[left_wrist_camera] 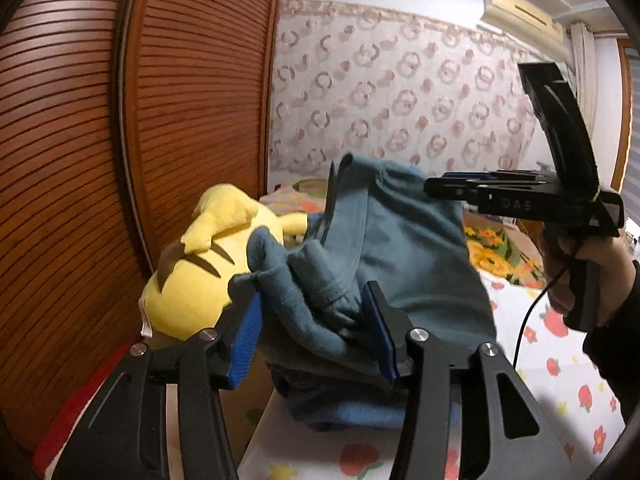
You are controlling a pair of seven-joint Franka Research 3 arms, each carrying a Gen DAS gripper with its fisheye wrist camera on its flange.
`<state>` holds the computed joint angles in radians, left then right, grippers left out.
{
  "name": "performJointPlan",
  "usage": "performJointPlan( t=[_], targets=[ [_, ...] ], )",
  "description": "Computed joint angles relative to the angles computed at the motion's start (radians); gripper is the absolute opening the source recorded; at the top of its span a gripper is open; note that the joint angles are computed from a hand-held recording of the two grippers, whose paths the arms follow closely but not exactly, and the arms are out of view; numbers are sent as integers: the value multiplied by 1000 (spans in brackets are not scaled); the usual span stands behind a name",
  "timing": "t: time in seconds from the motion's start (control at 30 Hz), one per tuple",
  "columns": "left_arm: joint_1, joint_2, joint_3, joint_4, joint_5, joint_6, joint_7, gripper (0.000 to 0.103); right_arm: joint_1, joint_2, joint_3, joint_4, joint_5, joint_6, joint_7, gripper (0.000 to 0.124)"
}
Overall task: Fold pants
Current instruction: 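Lower the held shorts with both tools onto the folded jeans stack, then open both tools to release the shorts on the stack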
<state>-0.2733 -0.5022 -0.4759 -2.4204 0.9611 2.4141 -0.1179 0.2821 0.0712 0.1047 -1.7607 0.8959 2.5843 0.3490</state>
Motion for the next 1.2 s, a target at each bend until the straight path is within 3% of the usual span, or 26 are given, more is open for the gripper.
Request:
performJointPlan(
  t=[0.13,0.2,0.5,0.8,0.9,0.97,1.2],
  targets=[
    [-17,6,17,-11,-39,4,31,51,9,42,-6,19,-115,75,140,38],
    [-21,1,23,-17,-54,8,46,51,1,52,0,27,-111,83,164,38],
    [-34,-10,0,7,-95,-65,109,51,8,-52,20,-99,65,143,67,38],
    [-66,-49,-14,15,-117,-92,146,51,72,-264,-52,-321,232,122,-58,39],
    [-80,-56,-18,19,-133,-98,166,64,95,-330,-72,-389,255,144,-70,45],
    [-86,-72,-22,12,-133,-84,164,81,108,-375,-87,-434,270,149,-77,46],
    [-111,-80,-58,33,-157,-86,202,89,138,-515,-106,-573,219,189,-18,55]
  ],
)
